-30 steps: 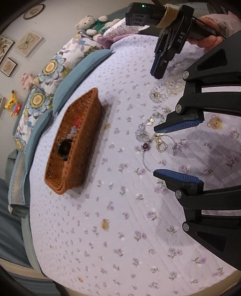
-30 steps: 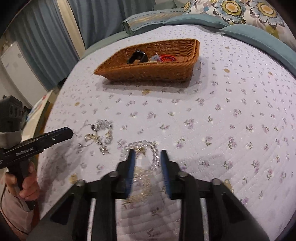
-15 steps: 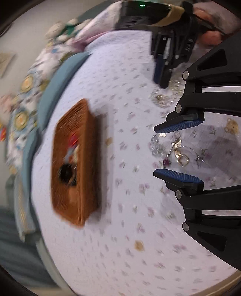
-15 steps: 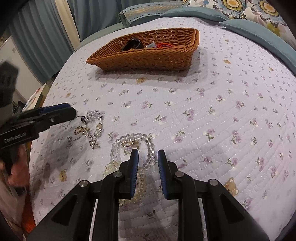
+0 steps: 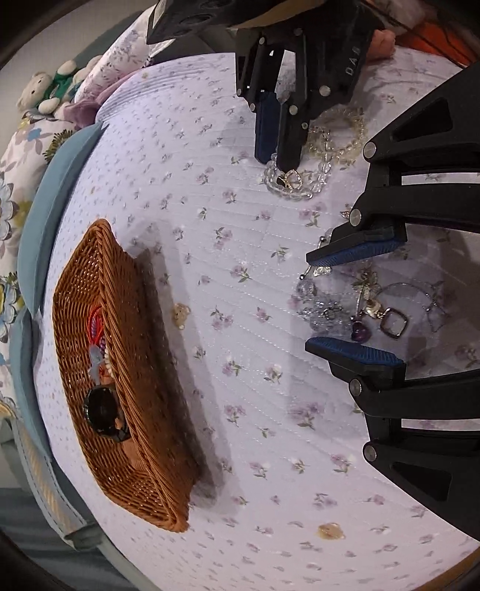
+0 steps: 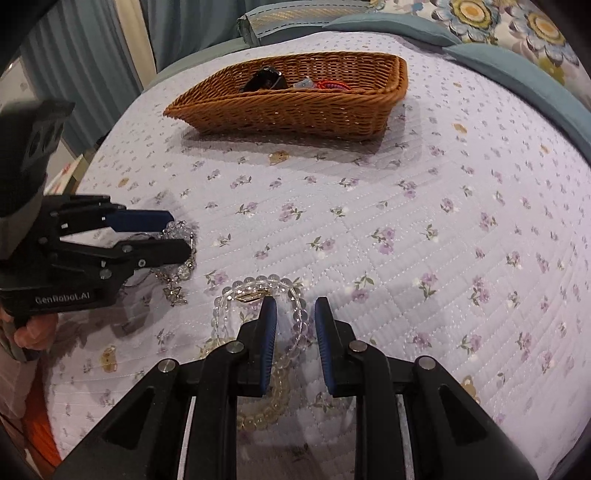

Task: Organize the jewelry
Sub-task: 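Reach both grippers back to the charms and bead bracelet and close on them, then carry the silver charm with the left gripper while the right carries beads into the basket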

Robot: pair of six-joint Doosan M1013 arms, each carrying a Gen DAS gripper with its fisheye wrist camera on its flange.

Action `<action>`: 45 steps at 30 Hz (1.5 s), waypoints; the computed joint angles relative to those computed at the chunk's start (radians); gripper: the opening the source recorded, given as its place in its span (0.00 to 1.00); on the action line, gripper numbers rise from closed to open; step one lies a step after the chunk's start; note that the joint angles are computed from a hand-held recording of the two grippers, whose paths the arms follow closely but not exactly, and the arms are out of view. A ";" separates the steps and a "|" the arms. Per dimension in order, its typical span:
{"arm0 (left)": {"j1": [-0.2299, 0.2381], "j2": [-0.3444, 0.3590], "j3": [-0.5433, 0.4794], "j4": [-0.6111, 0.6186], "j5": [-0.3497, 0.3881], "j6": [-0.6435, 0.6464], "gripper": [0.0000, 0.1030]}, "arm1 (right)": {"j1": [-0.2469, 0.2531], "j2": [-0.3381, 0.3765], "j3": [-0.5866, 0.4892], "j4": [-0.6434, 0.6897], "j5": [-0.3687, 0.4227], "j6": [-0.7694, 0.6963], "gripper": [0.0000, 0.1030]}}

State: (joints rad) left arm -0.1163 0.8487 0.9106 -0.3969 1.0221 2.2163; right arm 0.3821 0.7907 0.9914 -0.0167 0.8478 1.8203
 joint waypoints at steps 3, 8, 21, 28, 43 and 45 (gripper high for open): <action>-0.001 0.002 -0.001 -0.001 -0.009 0.003 0.22 | 0.015 0.004 -0.005 -0.091 0.000 0.046 0.09; 0.006 -0.003 0.011 -0.043 -0.030 0.015 0.12 | 0.014 -0.014 0.024 -0.115 -0.054 0.078 0.09; 0.081 -0.013 0.014 -0.454 0.026 0.143 0.09 | -0.011 -0.090 0.133 0.143 -0.278 -0.074 0.09; 0.099 -0.028 0.030 -0.574 0.045 0.195 0.09 | -0.016 -0.106 0.140 0.269 -0.312 -0.159 0.09; 0.084 0.014 -0.125 -0.513 -0.028 0.120 0.09 | -0.043 -0.010 -0.120 0.114 -0.284 -0.075 0.09; 0.072 0.016 -0.141 -0.472 -0.091 0.093 0.09 | -0.044 0.024 -0.190 0.047 -0.267 -0.034 0.09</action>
